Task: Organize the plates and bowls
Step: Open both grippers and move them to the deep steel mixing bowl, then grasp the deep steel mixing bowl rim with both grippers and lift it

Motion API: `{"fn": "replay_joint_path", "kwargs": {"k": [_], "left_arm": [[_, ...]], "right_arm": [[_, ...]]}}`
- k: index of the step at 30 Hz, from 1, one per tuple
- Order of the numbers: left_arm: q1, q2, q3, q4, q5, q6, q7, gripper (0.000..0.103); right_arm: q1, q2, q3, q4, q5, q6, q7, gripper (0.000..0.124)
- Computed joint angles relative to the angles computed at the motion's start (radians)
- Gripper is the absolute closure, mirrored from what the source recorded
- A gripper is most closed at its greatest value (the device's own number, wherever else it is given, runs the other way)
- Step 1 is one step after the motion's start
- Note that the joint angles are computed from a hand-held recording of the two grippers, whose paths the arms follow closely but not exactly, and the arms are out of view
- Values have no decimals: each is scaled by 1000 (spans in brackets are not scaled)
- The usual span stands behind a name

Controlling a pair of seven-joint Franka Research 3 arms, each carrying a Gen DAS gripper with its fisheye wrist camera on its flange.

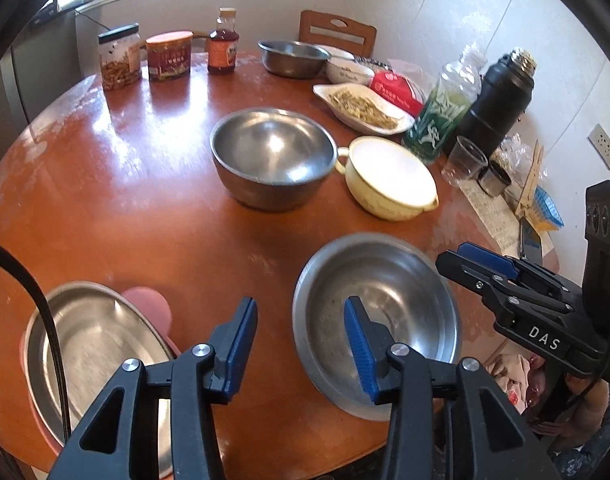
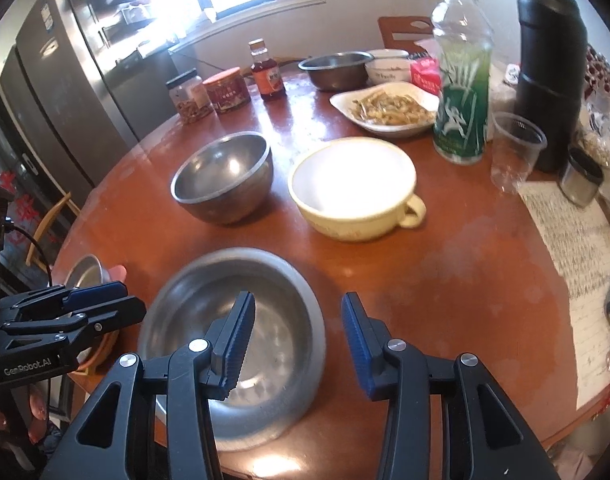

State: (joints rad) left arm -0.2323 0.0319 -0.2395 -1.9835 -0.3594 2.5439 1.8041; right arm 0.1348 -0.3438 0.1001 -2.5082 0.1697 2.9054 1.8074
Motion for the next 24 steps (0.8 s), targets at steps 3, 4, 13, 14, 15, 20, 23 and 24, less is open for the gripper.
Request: {"fn": "replay_joint_path", "kwargs": {"k": [3, 4, 13, 14, 15, 20, 23, 24], "left_arm": [[4, 15, 3, 29, 21, 7, -21, 52], [6, 23, 4, 42, 32, 6, -30, 52], [28, 125, 0, 190, 146, -3, -136, 52], [31, 139, -2, 209, 156, -6, -147, 52], [35, 156, -5, 228, 160, -9, -156, 52], [49, 243, -19, 334, 186, -48, -200, 52], [48, 293, -20, 395, 217, -76, -230, 52], [44, 312, -17, 416, 236, -84, -247, 52]], "right_arm": [[7, 21, -6, 38, -3, 6, -19, 77], [8, 31, -8, 54, -3, 8, -24, 77], [16, 164, -21, 218, -30, 1, -68, 77], [17, 178, -24, 233, -33, -1, -71, 77], [30, 199, -36, 255, -13, -2, -100, 77], [45, 283, -56, 343, 13, -29, -148, 78], [50, 327, -64, 386, 25, -38, -167, 80], [51, 339, -66, 399, 31, -44, -175, 81]]}}
